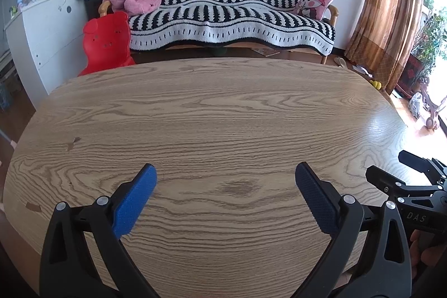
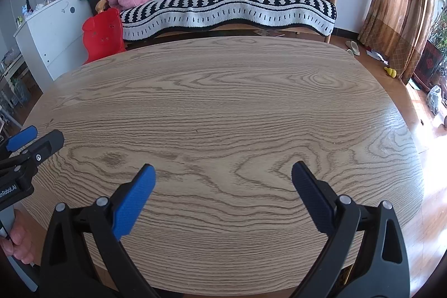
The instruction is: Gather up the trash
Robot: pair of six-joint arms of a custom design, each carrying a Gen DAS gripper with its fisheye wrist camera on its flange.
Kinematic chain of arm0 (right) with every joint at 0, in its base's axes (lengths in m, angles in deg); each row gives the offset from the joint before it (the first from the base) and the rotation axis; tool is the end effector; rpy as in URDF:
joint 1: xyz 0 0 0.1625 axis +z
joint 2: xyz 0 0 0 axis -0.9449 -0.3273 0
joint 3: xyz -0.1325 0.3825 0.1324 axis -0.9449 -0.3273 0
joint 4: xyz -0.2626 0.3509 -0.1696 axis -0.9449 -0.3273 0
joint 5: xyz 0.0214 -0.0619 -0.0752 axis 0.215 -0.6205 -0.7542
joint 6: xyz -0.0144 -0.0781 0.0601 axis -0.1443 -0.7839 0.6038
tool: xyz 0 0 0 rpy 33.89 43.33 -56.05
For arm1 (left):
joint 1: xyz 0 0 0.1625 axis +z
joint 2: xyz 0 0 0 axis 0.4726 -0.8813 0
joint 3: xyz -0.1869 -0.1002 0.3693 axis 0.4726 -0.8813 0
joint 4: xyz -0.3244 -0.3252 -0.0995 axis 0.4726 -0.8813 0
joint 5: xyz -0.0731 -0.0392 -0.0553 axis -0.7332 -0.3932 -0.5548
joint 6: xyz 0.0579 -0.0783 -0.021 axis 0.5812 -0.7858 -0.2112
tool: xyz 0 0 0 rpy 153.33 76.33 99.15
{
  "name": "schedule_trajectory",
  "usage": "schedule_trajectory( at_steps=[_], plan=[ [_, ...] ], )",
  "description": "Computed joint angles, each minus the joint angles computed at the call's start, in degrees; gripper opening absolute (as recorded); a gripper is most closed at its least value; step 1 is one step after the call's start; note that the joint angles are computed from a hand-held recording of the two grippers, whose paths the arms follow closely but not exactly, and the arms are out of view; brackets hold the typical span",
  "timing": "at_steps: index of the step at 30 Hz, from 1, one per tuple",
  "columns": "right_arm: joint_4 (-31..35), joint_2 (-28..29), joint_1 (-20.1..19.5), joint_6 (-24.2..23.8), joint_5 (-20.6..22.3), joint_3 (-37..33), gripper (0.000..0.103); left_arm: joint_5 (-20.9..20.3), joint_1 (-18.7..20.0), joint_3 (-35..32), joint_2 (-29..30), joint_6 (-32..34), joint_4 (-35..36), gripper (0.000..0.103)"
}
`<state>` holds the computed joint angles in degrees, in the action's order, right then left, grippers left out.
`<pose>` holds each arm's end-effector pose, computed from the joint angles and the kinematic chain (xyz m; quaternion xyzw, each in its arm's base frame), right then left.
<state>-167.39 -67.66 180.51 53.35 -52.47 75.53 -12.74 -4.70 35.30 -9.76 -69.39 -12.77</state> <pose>0.2646 -0.4905 0.3333 0.2980 -0.8913 0.2262 0.2562 -0.4027 -0.4169 0.1793 -0.0143 0.8115 -0.4264 0.3994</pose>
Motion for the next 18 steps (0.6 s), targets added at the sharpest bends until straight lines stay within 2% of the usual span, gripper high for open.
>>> schedule_trajectory(
  at_steps=[9,14,18],
  plan=[
    [0.1,-0.53,-0.45,-0.39,0.13,0.26,0.095,0.88,-0.24,-1.75,0.99,-3.86,6.11,0.096],
    [0.05,-0.54,-0.54,-0.58,0.18,0.35,0.095,0.44,0.02,-2.0,0.88,-3.37,5.54,0.097],
    [-0.04,-0.51,-0.67,-0.77,0.24,0.35,0.095,-1.01,0.51,-1.32,0.21,-1.73,2.21,0.097]
  ],
)
